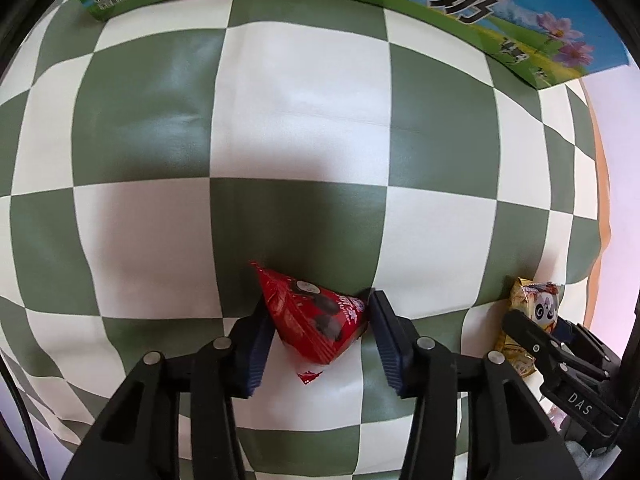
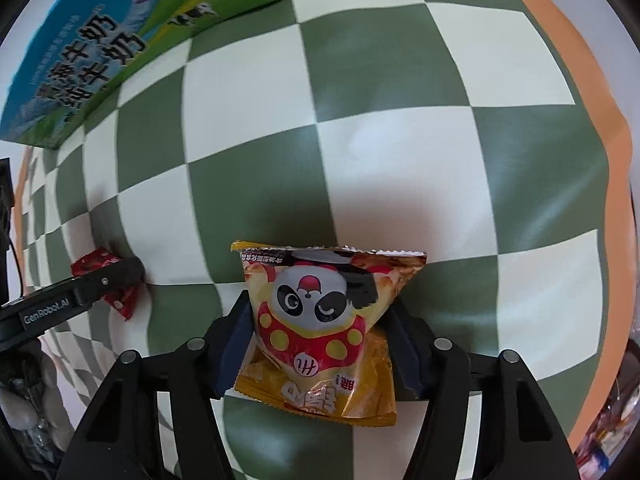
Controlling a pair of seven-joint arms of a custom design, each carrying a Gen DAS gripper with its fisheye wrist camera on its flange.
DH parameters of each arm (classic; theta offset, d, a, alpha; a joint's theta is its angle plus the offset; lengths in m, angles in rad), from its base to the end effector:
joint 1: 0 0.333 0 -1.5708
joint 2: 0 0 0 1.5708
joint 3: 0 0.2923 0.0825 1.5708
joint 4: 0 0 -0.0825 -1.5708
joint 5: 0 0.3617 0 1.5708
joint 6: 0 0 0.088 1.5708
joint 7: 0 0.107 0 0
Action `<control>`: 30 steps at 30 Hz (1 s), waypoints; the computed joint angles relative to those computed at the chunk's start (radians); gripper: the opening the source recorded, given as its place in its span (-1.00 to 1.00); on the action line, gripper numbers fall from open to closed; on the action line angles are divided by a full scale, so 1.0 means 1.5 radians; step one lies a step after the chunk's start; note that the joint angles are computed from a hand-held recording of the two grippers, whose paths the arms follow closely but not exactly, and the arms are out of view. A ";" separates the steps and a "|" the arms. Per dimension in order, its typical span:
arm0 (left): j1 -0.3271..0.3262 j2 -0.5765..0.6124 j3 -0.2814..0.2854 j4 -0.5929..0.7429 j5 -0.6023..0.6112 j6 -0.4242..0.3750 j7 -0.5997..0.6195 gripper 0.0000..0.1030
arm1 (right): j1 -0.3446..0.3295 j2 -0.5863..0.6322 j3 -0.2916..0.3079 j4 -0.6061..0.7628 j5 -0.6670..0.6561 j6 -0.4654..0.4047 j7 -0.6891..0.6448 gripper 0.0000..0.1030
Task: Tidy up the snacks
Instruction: 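Carry both packets into the box and open both tools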
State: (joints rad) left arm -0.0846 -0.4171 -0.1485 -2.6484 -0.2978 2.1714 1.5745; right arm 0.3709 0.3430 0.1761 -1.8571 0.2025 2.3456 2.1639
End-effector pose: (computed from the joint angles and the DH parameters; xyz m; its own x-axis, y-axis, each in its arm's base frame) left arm 0.3639 -0.0951 0.3639 -0.0389 -0.9841 0.1735 -0.9960 0.0522 0.0728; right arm 0.5313 0.3190 0.3447 -0.1864 -0.9487 -0.2554 -0.9819 0.1887 0.0157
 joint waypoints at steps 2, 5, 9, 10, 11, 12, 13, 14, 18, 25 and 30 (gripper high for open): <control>-0.002 -0.013 0.001 0.000 0.003 -0.011 0.006 -0.17 | -0.005 -0.005 0.005 -0.004 0.015 0.008 -0.013 0.16; -0.004 -0.024 0.005 0.011 0.004 -0.040 0.014 -0.30 | -0.002 -0.006 0.013 0.006 0.035 0.015 -0.016 0.13; 0.004 -0.024 0.013 0.061 0.004 -0.089 0.024 -0.40 | -0.004 -0.012 0.020 0.016 0.065 0.025 -0.035 0.13; 0.006 -0.019 0.013 0.074 0.003 -0.094 0.025 -0.40 | -0.007 -0.014 0.020 0.018 0.074 0.026 -0.042 0.13; 0.008 -0.017 0.015 0.083 0.001 -0.099 0.028 -0.40 | -0.009 -0.019 0.021 0.019 0.083 0.029 -0.048 0.12; 0.009 -0.014 0.016 0.090 -0.003 -0.102 0.030 -0.41 | -0.011 -0.021 0.021 0.018 0.091 0.034 -0.057 0.12; 0.012 -0.014 0.018 0.100 -0.005 -0.107 0.032 -0.42 | -0.013 -0.031 0.021 0.013 0.099 0.036 -0.065 0.12; 0.014 -0.012 0.019 0.109 -0.006 -0.109 0.034 -0.42 | -0.013 -0.031 0.020 0.021 0.102 0.038 -0.067 0.12; 0.026 -0.004 0.027 0.145 -0.016 -0.126 0.041 -0.42 | -0.025 -0.051 0.014 0.019 0.128 0.044 -0.101 0.12; 0.036 -0.024 0.046 0.192 -0.060 -0.150 0.053 -0.42 | -0.039 -0.061 0.004 0.030 0.174 0.061 -0.163 0.12; 0.044 -0.001 0.054 0.290 -0.075 -0.157 0.068 -0.42 | -0.044 -0.031 0.000 0.135 0.157 0.048 -0.183 0.12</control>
State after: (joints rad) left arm -0.0190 -0.4190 -0.0680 -2.2141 -0.4103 1.9363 1.6765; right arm 0.3046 0.2960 0.1759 -1.6547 0.4386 2.4175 1.8899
